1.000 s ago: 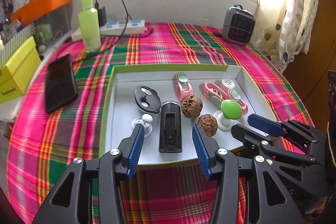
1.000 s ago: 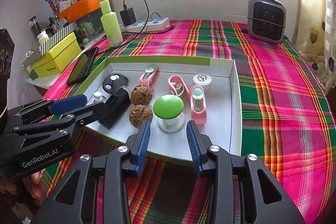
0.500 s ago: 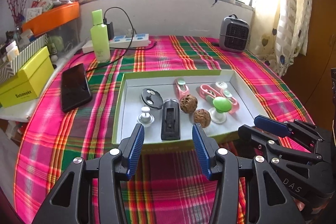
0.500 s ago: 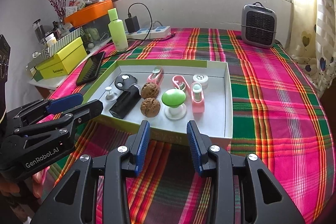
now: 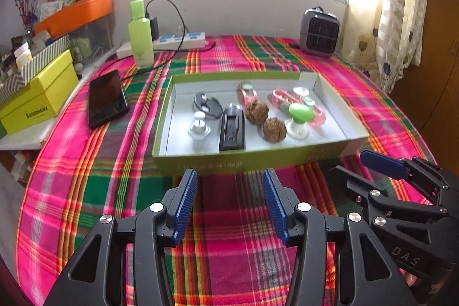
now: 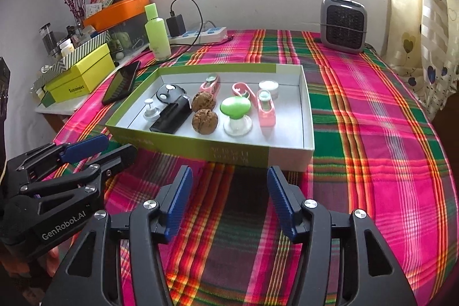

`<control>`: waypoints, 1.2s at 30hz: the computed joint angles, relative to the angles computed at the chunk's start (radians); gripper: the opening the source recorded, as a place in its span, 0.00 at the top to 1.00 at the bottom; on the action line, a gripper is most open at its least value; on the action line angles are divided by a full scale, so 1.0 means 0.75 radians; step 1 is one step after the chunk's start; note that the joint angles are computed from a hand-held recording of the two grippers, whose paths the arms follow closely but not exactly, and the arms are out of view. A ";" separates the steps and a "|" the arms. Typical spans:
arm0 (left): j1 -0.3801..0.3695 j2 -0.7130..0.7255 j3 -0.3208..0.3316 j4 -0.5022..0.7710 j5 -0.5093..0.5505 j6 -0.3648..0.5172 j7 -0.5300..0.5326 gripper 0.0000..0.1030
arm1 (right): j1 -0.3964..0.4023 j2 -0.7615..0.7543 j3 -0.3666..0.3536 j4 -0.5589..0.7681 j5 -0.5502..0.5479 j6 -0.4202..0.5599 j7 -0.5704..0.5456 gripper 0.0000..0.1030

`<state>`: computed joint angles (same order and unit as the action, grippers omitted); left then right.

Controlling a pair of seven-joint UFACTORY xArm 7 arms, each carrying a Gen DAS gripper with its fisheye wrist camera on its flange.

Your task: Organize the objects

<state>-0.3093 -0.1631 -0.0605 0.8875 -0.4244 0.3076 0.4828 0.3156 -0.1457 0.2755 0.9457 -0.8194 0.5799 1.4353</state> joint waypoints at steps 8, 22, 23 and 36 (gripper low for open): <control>0.023 -0.009 -0.018 -0.059 0.094 0.027 -0.092 0.55 | 0.043 0.037 0.002 0.018 0.078 0.121 -0.037 0.46; 0.034 0.013 -0.033 -0.060 0.188 0.026 -0.183 0.53 | 0.075 0.060 -0.015 0.050 0.129 0.239 -0.073 0.43; 0.033 0.016 -0.032 -0.057 0.187 0.027 -0.182 0.52 | 0.077 0.065 -0.015 0.057 0.129 0.253 -0.074 0.42; 0.043 0.056 -0.054 -0.018 0.239 0.035 -0.238 0.38 | 0.088 0.067 -0.029 0.065 0.136 0.315 -0.067 0.32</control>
<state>-0.2769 -0.1212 -0.1012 0.8741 -0.2454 0.3340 0.3045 0.3819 -0.0953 0.2538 0.9947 -0.7171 0.8163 1.3849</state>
